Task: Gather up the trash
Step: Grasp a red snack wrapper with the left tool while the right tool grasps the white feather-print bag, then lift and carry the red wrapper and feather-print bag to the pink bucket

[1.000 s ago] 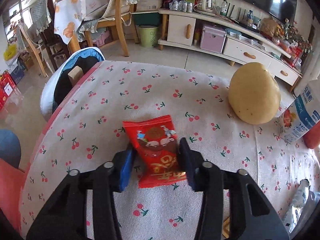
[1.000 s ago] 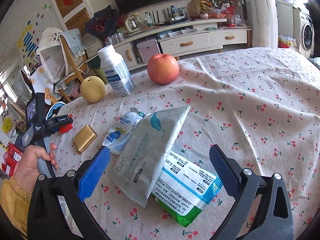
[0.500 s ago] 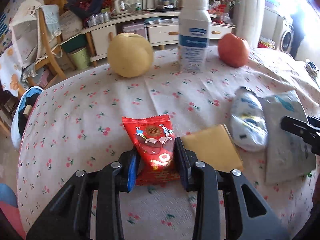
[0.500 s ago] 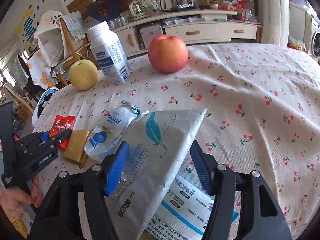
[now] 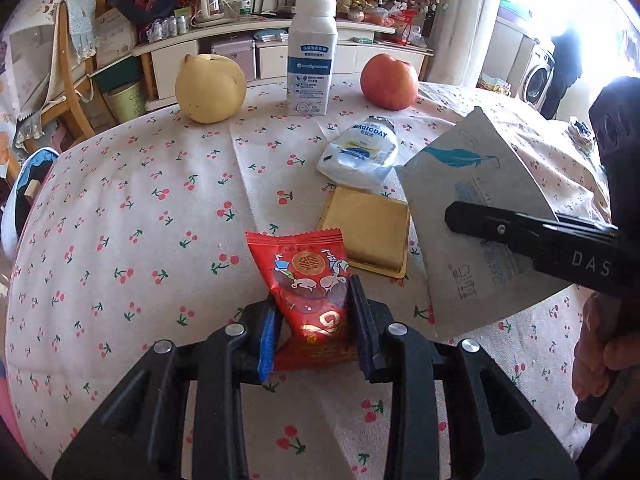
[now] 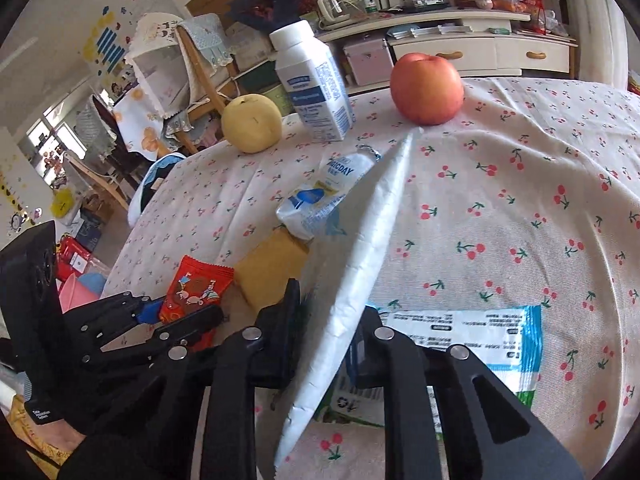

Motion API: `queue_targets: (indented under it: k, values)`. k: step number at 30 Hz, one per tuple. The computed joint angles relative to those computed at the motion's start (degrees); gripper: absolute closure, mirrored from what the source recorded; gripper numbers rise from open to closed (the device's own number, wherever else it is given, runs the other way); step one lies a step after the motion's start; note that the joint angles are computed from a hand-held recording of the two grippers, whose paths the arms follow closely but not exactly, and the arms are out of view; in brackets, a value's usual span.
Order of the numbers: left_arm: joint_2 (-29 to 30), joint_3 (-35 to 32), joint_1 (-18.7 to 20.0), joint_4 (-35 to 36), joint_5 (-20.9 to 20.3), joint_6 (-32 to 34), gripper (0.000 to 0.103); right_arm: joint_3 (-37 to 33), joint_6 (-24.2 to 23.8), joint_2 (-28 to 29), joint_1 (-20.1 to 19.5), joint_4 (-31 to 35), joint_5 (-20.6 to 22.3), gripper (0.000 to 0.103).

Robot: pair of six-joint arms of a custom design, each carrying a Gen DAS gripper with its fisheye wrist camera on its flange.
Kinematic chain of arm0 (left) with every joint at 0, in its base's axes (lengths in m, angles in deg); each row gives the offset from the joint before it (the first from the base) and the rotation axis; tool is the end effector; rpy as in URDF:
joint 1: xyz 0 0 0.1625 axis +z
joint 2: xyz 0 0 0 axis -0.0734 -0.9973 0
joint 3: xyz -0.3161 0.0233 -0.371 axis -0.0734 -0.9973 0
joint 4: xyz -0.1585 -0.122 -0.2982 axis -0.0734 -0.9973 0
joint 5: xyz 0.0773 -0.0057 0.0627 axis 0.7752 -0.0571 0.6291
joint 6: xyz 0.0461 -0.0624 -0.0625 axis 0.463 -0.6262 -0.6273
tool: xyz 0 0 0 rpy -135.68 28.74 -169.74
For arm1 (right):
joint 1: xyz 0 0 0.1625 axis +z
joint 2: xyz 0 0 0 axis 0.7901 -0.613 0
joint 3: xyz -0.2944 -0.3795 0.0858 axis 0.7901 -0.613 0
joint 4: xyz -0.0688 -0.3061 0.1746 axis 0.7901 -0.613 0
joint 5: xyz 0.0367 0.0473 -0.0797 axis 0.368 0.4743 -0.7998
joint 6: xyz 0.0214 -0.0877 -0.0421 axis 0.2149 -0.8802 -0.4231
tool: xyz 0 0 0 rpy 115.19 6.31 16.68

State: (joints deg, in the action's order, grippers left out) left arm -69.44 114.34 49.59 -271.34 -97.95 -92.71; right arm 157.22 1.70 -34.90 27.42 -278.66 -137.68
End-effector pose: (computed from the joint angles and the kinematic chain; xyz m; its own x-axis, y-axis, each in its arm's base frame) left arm -0.1785 -0.4724 -0.0434 -0.7529 0.1776 -0.6337 0.4829 0.8034 -0.3485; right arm 0.0404 -0.4915 0.1366 -0.9036 -0.2996 0.3063 -0.4057 0.8280 -0.3870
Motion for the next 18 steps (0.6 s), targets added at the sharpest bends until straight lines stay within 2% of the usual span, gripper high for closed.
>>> queue_targets:
  k: [5,15,18]
  values:
    - [-1.39,3.65,-1.13,-4.11,0.10,-4.00,0.070,2.38,-1.58,-0.28,0.40,-1.66,3.16,0.090]
    - [-2.20,13.86,-5.10,-16.45,1.98,-14.16,0.070,6.64,-2.40,-1.13,-0.06,-3.54,8.86,0.090]
    - [-1.33,17.90,-6.50,-22.19,2.78,-17.98,0.070,7.62,-3.60,-0.18,0.66,-6.26,7.50,0.090]
